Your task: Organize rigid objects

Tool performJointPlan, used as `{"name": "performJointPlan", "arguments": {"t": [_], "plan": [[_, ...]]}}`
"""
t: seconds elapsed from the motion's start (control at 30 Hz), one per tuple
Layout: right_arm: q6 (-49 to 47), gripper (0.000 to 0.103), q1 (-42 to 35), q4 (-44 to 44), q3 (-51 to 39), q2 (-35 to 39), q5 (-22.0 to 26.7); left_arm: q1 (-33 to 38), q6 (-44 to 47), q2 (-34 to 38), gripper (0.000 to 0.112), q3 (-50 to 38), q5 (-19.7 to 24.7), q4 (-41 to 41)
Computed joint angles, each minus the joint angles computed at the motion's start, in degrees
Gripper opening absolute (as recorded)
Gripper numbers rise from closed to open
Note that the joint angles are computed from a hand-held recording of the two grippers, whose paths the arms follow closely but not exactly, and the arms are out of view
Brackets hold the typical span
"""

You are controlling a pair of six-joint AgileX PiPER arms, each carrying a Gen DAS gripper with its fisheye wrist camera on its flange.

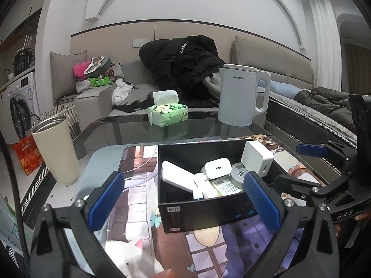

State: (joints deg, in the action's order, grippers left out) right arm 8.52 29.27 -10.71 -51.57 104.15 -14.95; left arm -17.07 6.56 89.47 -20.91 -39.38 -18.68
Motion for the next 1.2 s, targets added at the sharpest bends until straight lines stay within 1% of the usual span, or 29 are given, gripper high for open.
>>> {"name": "performJointPlan", "arguments": {"t": [0.13, 0.27, 0.37, 0.43, 0.5, 0.6, 0.7, 0.77, 0.93, 1.2], "plan": [[-6.89, 0.103, 1.42, 8.30, 3.00, -1.14, -2.17, -1.26, 0.35, 0.83, 0.103, 1.73, -2.13, -1.61], [-13.13, 0.103, 3.14, 16.20, 4.43, -1.27, -3.50, -0.48, -2.56, 3.61, 0.103, 2.81, -4.96, 0.78], [-14.50, 0.103, 3.84, 18.82, 4.82, -0.92, -3.92, 1.09, -5.55, 4.65, 0.103, 3.16, -5.13, 3.83], [-16.08, 0.103, 4.27, 21.31, 4.84, -0.64, -4.30, 1.01, -6.25, 4.94, 0.103, 3.45, -5.75, 4.06], [-15.66, 0.103, 4.28, 21.33, 4.58, -0.35, -4.26, 0.48, -5.93, 5.50, 0.103, 3.56, -6.40, 3.55], [-18.85, 0.103, 4.89, 24.51, 4.98, -0.39, -5.45, -1.29, -3.97, 6.78, 0.103, 3.61, -7.47, 1.11], [-18.89, 0.103, 4.88, 25.08, 5.29, -0.64, -5.71, -2.93, -2.39, 7.55, 0.103, 3.70, -8.58, -1.28], [-18.50, 0.102, 4.72, 25.02, 5.37, -0.82, -6.02, -2.95, -2.66, 7.56, 0.103, 3.84, -8.44, -0.95], [-17.25, 0.103, 4.52, 24.20, 5.61, -1.26, -6.10, -3.21, -3.14, 7.84, 0.103, 4.52, -9.94, -0.57], [-17.49, 0.103, 4.65, 23.92, 5.22, -1.12, -5.65, -1.08, -6.36, 7.47, 0.103, 5.15, -10.22, 3.15]]}}
